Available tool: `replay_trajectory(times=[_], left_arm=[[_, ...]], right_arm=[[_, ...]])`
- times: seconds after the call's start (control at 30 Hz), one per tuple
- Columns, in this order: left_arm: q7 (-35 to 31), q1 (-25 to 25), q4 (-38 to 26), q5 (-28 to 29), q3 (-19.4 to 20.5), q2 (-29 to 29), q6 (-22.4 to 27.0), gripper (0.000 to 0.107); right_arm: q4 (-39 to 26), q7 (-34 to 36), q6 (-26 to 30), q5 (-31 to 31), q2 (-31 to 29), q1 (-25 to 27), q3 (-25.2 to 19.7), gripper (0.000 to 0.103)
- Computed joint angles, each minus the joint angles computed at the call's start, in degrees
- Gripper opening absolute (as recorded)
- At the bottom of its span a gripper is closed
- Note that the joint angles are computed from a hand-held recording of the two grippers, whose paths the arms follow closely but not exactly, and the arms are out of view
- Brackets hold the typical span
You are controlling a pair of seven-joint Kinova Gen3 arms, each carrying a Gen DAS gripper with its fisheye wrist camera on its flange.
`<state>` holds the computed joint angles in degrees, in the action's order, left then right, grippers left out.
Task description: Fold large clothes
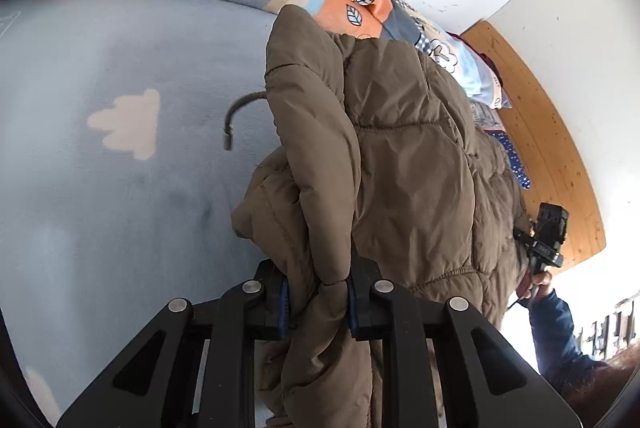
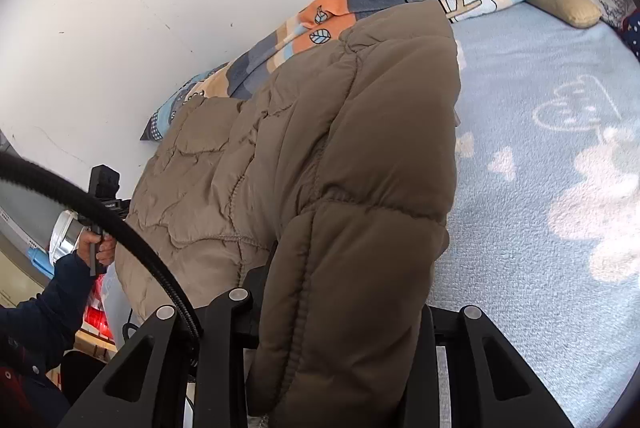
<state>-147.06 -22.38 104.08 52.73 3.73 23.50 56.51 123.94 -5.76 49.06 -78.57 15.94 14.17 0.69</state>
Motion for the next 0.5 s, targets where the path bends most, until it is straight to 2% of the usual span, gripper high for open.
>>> replay_trajectory(times=[0.17,0.37,0.5], left_arm=[[-1.4,-0.8,4.8,1.1,-1.1,-4.9,1.2,0.020],[-3.0,-2.1,10.9,0.5,-5.7,-12.1,4.8,0.020],[-4.0,-3.3,13.8,1.3,-8.5,-12.8,5.7,0.020]], right_arm=[[0.4,-1.6,1.1,2.6,-2.8,-0.1,0.4,0.034],[1.5,-4.0,2.3,5.7,-8.2,-1.9,0.8,0.034],[2.8,-3.6,3.4,5.9,-9.5,-3.2,1.3,0.034]])
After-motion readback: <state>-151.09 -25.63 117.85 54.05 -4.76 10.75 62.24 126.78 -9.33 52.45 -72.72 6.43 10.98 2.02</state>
